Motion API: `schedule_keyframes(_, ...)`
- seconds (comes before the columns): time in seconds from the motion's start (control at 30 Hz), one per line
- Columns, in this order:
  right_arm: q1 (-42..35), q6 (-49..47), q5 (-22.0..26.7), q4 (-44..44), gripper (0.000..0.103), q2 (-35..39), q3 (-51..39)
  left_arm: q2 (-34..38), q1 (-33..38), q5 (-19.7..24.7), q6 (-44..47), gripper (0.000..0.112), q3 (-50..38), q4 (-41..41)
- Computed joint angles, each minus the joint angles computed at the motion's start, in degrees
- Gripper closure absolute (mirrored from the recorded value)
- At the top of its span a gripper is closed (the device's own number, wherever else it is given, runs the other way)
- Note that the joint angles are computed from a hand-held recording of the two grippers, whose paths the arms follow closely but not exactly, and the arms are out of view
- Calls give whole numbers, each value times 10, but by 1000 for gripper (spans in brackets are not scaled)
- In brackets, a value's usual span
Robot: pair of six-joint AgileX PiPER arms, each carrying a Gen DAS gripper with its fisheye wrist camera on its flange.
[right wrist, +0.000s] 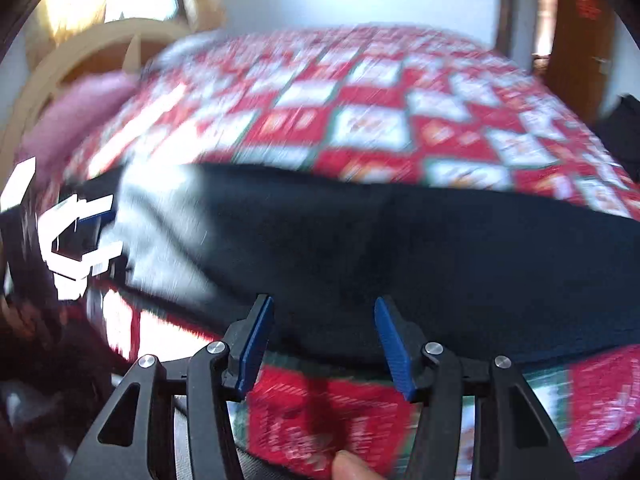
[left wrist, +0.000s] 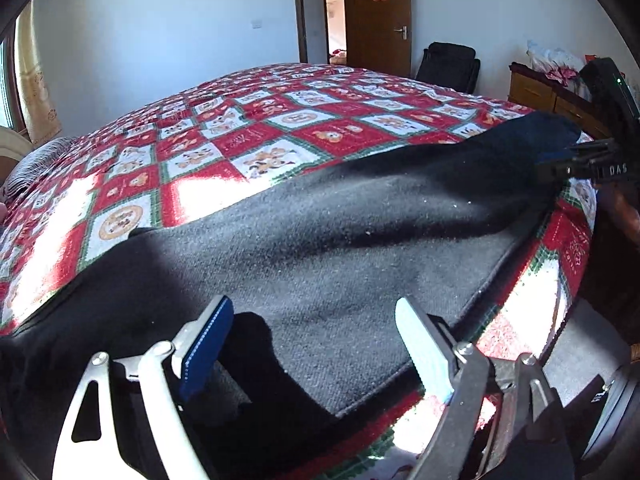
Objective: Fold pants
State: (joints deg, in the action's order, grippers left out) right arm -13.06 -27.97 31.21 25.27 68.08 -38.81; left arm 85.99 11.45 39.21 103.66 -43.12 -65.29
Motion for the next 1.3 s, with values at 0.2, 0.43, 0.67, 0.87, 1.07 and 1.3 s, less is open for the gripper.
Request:
schedule_keyframes(0.2, -216, -148, 70, 116, 49, 53, -54, 7, 1, -8, 11, 21, 4, -8)
schedule_keyframes(0.43, -362, -112, 90, 98, 49, 90, -168, 4, 4, -11, 34, 18, 16, -22)
schedule_keyframes(0.67, -354, -13, 70, -33, 71, 216, -260, 5, 1, -17, 48, 11, 20, -31)
schedule_keyframes(0.87, -341, 21, 45, -45, 71, 236, -275, 1, -4, -24, 54, 10, 27, -36)
schedule_keyframes(1.07, -469, -130, 171, 148, 70, 200, -265, -4, 5, -16, 35, 10, 23, -19)
schedule_keyframes(1.3, -524, -187, 261, 165, 70, 197, -252, 6, 36, -8, 21, 10, 0, -29)
